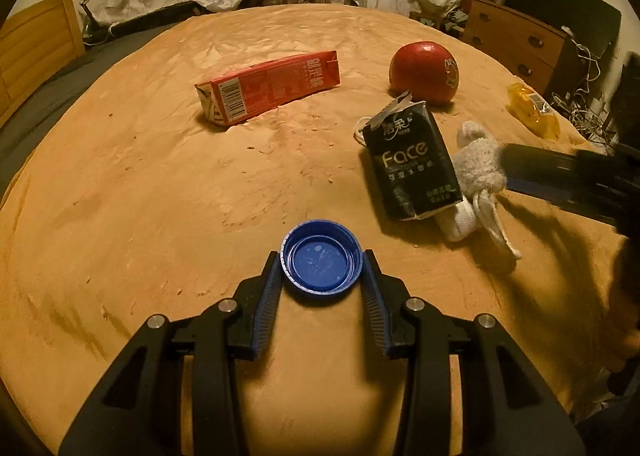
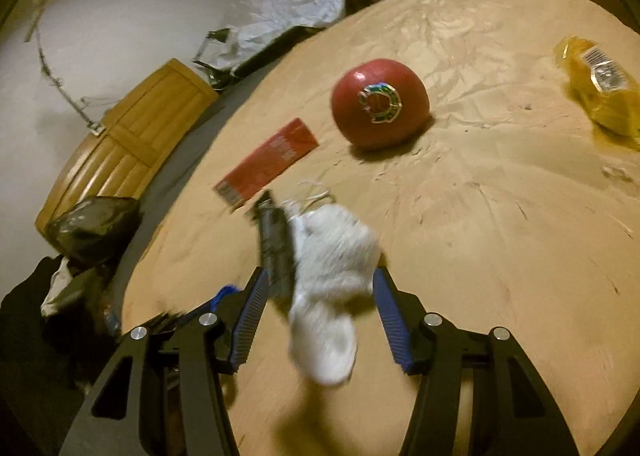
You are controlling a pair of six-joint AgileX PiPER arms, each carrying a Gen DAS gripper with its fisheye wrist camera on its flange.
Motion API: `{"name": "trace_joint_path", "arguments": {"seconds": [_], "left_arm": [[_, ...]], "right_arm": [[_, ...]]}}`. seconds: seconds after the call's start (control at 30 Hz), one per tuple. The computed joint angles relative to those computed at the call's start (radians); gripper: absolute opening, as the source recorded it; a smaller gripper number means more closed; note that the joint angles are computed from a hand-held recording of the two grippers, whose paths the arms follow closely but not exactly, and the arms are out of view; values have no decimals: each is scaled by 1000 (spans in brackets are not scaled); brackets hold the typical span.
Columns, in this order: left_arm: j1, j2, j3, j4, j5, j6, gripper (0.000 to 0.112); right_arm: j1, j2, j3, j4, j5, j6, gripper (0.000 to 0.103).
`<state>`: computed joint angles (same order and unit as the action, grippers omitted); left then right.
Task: Collect trash
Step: 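Grasp the blue bottle cap with the left tool while the right tool grasps the white towel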
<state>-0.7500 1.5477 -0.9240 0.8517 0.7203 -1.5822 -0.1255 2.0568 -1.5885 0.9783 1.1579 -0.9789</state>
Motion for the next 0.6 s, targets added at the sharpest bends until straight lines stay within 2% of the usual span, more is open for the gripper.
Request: {"name": "trace_joint_path", "arguments": {"seconds": [0.13, 0.17, 0.27, 0.4, 0.47, 0.6], "left_arm": [[1, -3, 14, 19, -15, -23, 39], [4, -4, 16, 21, -19, -23, 39], [6, -7, 19, 26, -23, -29, 39], [5, -5, 13, 24, -16, -32, 39], [-2, -4, 8, 21, -5, -35, 39], [-18, 7, -10, 19, 19, -30, 39]], "right_arm": [[43, 61, -58, -6, -33, 42, 55], [49, 62, -56, -7, -49, 39, 48], [49, 66, -63, -17, -61, 45, 40], [-2, -43, 47, -52, -99, -30, 39], [-16, -147, 134, -120, -149, -82, 39], [-59, -322, 276, -238, -185, -207, 39]]}}
